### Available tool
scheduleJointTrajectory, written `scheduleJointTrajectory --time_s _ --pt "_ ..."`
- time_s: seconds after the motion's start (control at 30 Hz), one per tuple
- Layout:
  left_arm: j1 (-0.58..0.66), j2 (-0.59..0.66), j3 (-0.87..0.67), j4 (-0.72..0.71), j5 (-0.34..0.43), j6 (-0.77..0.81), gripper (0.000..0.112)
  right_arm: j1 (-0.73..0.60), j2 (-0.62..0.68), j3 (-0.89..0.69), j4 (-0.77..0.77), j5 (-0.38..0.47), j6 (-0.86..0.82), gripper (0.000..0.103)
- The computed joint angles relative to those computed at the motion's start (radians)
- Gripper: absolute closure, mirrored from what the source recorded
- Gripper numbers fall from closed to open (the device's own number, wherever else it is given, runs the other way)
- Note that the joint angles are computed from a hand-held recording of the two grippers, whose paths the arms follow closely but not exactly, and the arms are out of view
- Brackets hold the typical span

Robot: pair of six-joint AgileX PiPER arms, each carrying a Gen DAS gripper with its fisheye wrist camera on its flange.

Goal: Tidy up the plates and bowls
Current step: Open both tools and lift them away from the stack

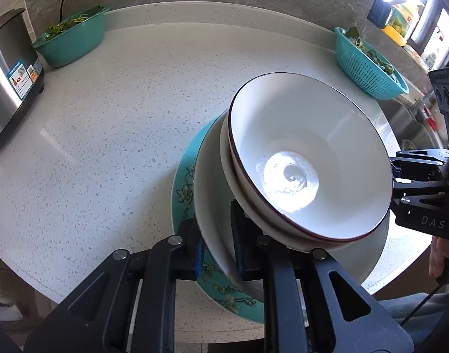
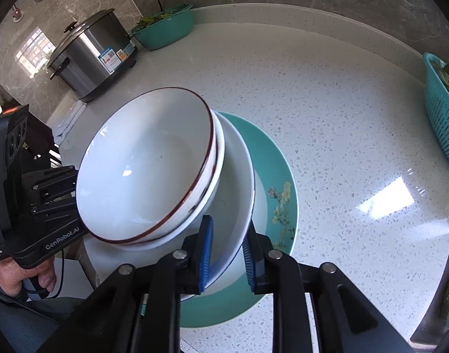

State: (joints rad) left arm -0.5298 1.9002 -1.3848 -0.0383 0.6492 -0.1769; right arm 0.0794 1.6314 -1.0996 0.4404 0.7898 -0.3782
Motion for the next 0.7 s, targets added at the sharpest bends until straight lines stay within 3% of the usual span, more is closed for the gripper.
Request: scheduleJointTrajectory --time_s 0.07,0.1,0.17,0.27,0.33,0.4,0.53,0.6,0.7 --pt "0.014 -0.023 0.002 -0.002 0.016 0.006 0.081 0.009 -0.018 0.007 -0.046 0.000 0.053 0.048" --pt "0.026 -0.048 0.012 -0.007 0.024 0.011 0.074 0.005 -0.032 0.015 -0.060 0.002 0.070 0.047" --pt "0.049 -0.087 0.015 -0.003 0.048 0.000 0.043 -0.021 -0.078 0.038 -0.044 0.025 0.072 0.026" --pt "0.093 -0.168 0.029 -0.045 0.050 0.035 0.016 -0.048 -0.153 0.044 -0.101 0.076 0.152 0.019" --pt "0.086 -0.201 0.011 0.032 0.054 -0.016 0.009 -0.078 -0.174 0.019 -0.105 0.134 0.165 0.014" --pt "0.062 -0.217 -0.013 0.154 0.058 -0.133 0.009 -0.100 -0.180 -0.028 -0.124 0.192 0.179 0.001" --pt "-0.001 -0.228 -0.072 0.378 0.112 -0.410 0.009 -0.119 -0.182 -0.132 -0.143 0.245 0.157 0.000" --pt "-0.036 -0.211 -0.129 0.423 0.188 -0.519 0.009 -0.105 -0.179 -0.178 -0.179 0.244 0.158 0.000" --pt "-0.059 -0.164 -0.241 0.358 0.315 -0.565 0.009 -0.129 -0.194 -0.210 -0.132 0.240 0.108 0.000"
